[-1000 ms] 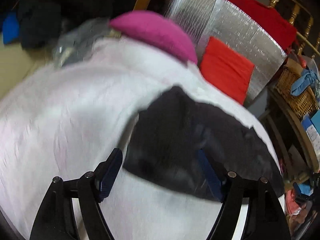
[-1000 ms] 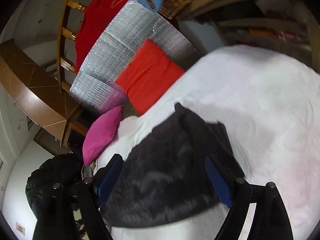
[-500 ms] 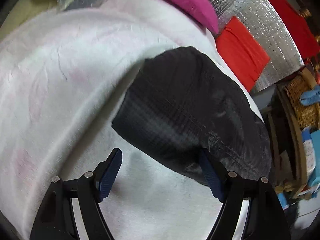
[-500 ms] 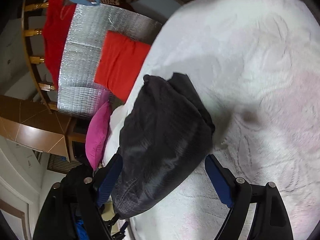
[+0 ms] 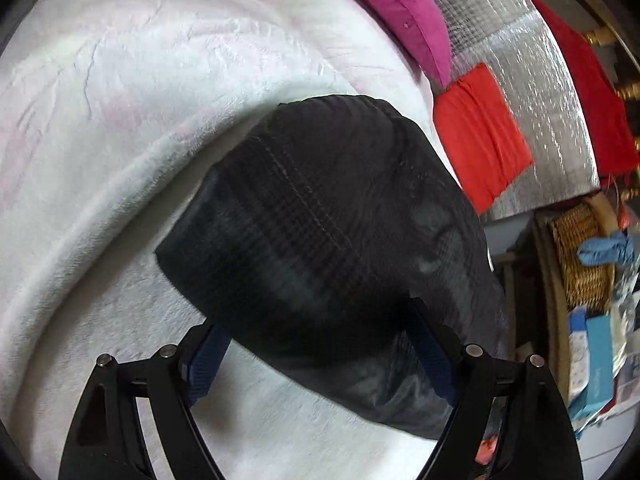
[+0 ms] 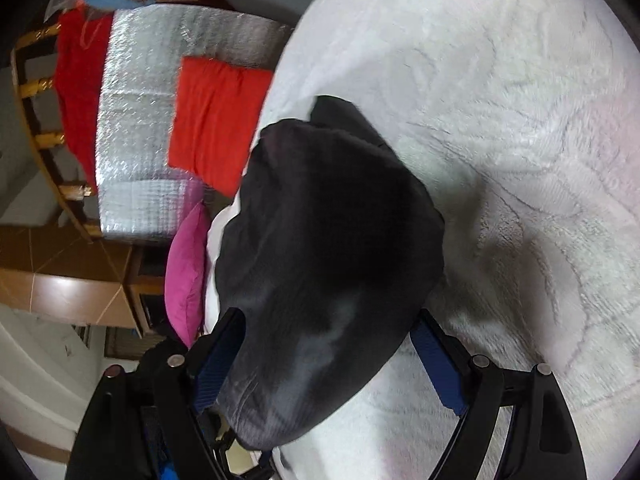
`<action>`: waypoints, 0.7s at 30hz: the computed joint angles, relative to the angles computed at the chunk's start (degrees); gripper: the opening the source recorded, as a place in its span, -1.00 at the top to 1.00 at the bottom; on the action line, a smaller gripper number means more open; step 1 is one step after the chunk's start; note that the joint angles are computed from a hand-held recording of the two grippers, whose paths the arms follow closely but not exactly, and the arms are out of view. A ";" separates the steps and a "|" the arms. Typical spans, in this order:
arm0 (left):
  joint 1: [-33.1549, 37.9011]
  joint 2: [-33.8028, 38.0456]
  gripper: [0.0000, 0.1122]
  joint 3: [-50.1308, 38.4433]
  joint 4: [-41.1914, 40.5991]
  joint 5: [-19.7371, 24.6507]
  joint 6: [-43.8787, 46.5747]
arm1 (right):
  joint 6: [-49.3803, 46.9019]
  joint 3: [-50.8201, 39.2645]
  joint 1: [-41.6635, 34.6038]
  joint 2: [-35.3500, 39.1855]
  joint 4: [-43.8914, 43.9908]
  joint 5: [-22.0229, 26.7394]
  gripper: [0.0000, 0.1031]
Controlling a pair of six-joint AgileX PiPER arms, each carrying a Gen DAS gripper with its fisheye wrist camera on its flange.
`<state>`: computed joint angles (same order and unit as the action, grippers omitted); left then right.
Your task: Fold large clothes
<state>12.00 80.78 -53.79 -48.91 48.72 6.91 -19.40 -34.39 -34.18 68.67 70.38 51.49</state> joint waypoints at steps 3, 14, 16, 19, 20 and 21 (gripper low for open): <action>0.07 1.13 -0.52 0.45 -2.94 -1.40 0.87 | -0.56 -0.18 1.88 1.54 1.27 -2.99 -0.68; 4.16 3.30 -0.53 -6.07 4.67 3.33 -1.74 | 2.53 -5.47 -4.78 2.35 -6.08 1.76 -0.68; 6.08 3.74 -0.53 -9.45 8.64 6.04 -1.82 | 3.40 -7.94 -8.06 0.67 -11.12 2.01 -0.68; 10.16 7.25 -0.54 -16.21 10.41 8.58 5.15 | -2.38 -15.59 -12.88 4.31 -16.13 6.94 -0.68; 11.18 10.02 -0.54 -19.68 10.45 10.18 8.24 | -4.50 -19.08 -13.72 7.56 -17.01 10.10 -0.68; 12.10 12.66 -0.55 -22.22 9.86 11.73 10.32 | -5.54 -20.78 -14.11 9.41 -16.84 11.45 -0.68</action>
